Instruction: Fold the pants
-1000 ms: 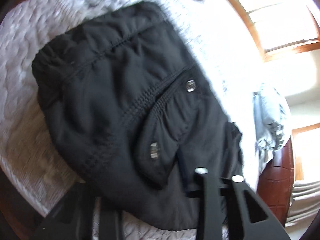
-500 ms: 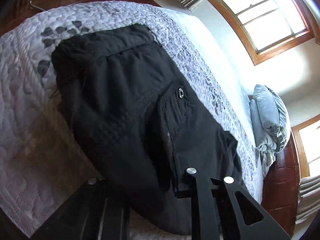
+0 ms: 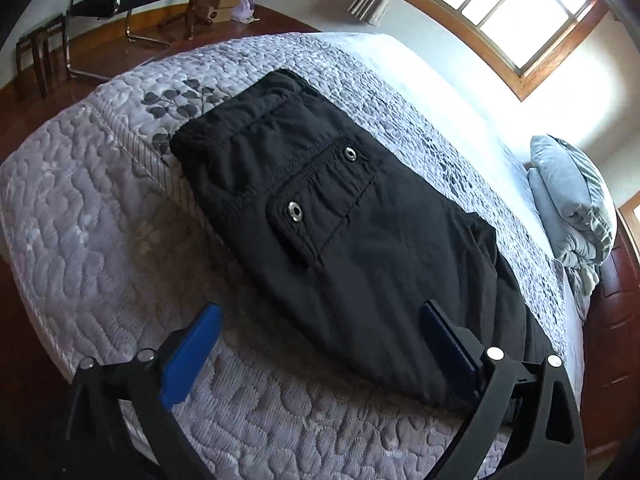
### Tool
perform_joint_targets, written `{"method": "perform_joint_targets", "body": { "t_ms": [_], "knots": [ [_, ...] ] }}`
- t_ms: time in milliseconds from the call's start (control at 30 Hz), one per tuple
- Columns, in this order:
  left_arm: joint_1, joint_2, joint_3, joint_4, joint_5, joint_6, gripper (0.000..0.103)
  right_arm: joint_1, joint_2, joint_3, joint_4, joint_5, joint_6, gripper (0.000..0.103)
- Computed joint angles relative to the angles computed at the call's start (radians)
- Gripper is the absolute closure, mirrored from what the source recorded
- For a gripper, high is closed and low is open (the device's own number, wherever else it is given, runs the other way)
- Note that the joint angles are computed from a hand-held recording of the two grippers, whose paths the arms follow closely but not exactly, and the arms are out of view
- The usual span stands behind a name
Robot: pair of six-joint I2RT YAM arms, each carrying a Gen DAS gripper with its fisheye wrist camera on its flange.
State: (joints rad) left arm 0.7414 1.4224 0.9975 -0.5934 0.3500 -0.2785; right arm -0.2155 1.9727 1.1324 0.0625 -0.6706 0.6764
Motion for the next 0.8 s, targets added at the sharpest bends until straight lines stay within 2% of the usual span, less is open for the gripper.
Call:
{"method": "perform_joint_targets", "body": {
  "t_ms": [200,267,367,400,533,633,800],
  "knots": [
    [-0.034,0.008,-0.004,-0.038,0.010,-0.041,0.004,0.045,0.069,0.101,-0.008,0.060,0.036,0.028],
    [-0.046,-0.003,-0.024,-0.032,0.011,-0.048,0.004,0.052,0.095,0.132,-0.004,0.072,0.045,0.033],
    [-0.069,-0.004,-0.034,-0.032,0.007,-0.053,0.004,0.053,0.134,0.175,-0.008,0.078,0.063,0.048],
    [-0.075,-0.004,-0.036,-0.033,0.006,-0.050,0.004,0.049,0.145,0.181,0.002,0.069,0.070,0.057],
    [-0.080,-0.002,-0.044,-0.042,0.015,-0.047,0.004,0.027,0.158,0.160,0.075,0.005,0.109,0.079],
    [-0.087,-0.008,-0.051,-0.041,0.014,-0.054,0.004,0.046,0.094,0.130,0.062,0.069,0.070,0.085],
    [-0.066,-0.031,-0.058,-0.055,0.015,-0.037,0.004,0.140,-0.057,0.134,0.027,0.197,-0.007,0.087]
  ]
}}
